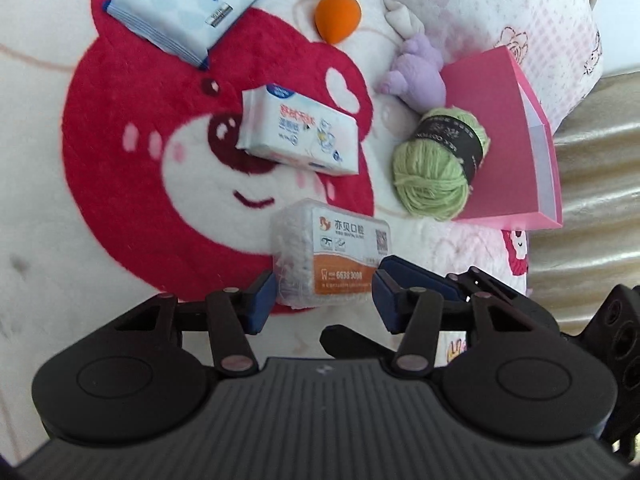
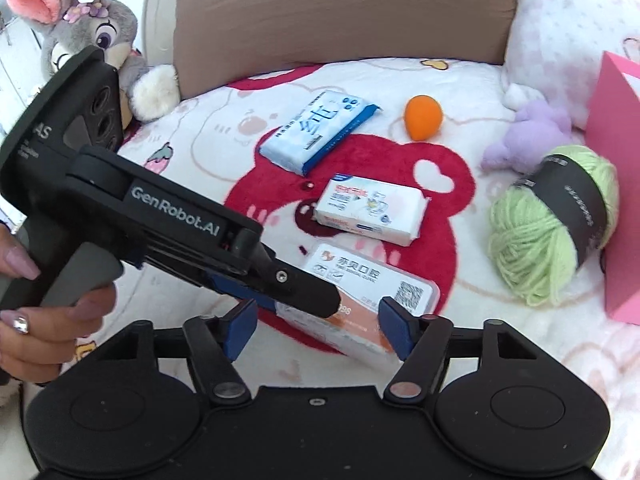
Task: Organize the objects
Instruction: 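Close the left gripper on the dental floss box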
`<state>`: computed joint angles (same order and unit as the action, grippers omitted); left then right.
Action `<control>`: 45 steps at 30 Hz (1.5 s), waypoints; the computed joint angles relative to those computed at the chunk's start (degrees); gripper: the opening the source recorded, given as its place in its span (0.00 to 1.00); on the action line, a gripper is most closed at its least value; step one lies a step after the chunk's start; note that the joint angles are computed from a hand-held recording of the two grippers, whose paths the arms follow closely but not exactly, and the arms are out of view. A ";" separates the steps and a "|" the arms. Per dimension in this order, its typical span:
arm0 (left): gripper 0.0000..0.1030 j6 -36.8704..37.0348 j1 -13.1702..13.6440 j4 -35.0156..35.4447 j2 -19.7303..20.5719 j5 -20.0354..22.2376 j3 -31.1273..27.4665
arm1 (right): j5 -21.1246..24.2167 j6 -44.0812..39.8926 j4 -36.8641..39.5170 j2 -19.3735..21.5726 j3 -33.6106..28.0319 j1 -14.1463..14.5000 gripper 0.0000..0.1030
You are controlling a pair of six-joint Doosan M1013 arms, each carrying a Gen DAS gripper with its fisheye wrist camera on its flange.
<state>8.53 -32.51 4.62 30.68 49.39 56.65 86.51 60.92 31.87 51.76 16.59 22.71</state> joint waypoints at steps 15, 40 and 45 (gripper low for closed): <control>0.35 -3.65 -0.79 7.37 0.99 4.01 -1.46 | -1.49 1.85 -1.82 -0.79 3.45 -0.47 0.82; 0.38 -7.11 -1.36 8.30 1.36 4.57 -1.53 | -3.30 0.59 -1.40 -0.40 4.98 -0.19 0.92; 0.37 -5.22 -1.77 9.11 1.87 5.97 -3.05 | -4.74 -1.50 -0.01 -1.30 6.90 -0.53 0.91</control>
<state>3.31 -34.28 13.73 32.55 55.36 53.60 81.77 59.42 31.85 50.47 23.49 22.18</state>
